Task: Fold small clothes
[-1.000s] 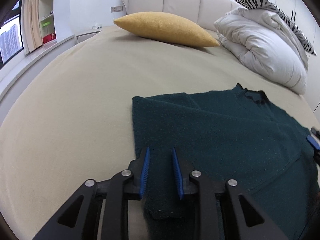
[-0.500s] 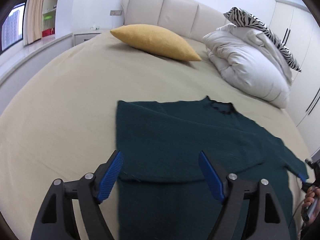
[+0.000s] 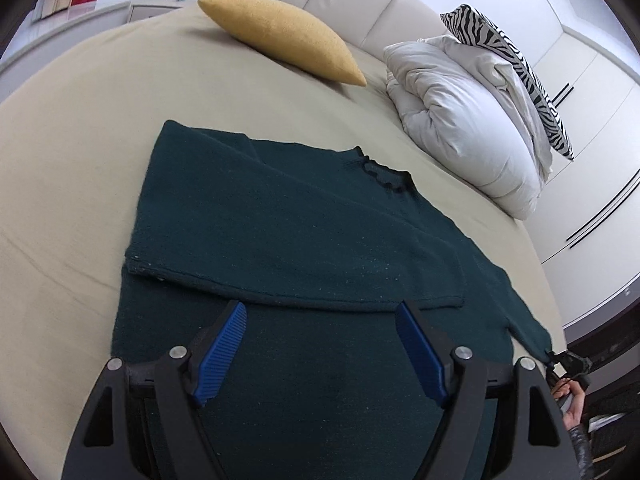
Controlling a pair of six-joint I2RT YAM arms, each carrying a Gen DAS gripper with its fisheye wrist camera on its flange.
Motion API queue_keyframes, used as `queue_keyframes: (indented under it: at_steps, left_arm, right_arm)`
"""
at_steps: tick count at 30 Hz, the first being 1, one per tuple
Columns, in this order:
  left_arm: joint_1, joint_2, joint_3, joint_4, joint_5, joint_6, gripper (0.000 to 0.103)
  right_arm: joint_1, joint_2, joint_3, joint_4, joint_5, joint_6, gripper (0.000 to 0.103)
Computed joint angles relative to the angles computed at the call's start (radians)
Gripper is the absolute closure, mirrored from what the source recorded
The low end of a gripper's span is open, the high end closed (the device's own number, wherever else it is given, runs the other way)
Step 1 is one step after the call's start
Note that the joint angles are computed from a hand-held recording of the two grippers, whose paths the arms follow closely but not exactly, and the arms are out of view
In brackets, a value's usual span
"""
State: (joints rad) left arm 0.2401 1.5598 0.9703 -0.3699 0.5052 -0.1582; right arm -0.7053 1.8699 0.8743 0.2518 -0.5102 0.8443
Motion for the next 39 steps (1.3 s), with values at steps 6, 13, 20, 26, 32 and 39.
queue_keyframes:
  at_steps: [6, 13, 20, 26, 32, 39]
  left_arm:
    - [0.046, 0.017, 0.027, -0.007, 0.082, -0.004, 0.028]
    - [0.108, 0.034, 0.050, 0.003, 0.172, -0.029, 0.031]
    - [0.141, 0.094, 0.114, -0.021, 0.206, -0.013, 0.036]
    - [0.095, 0.177, 0.192, -0.064, 0.189, -0.004, 0.036]
    - [-0.056, 0.264, 0.286, -0.046, 0.095, -0.037, 0.036]
    - [-0.206, 0.475, 0.551, -0.137, -0.054, -0.040, 0.049]
  right_arm:
    - [0.190, -0.190, 0.075, -0.188, 0.190, -0.154, 0.096]
    - [0.773, -0.118, 0.448, -0.398, 0.471, -0.378, 0.096]
    - [1.150, 0.366, 0.990, -0.571, 0.571, -0.420, 0.096]
    - [1.228, 0.534, 1.108, -0.690, 0.491, -0.483, 0.050]
    - [1.201, 0.234, 0.599, -0.394, 0.439, -0.459, 0.041]
    - [1.019, -0.003, 0.194, -0.176, 0.325, -0.287, 0.041]
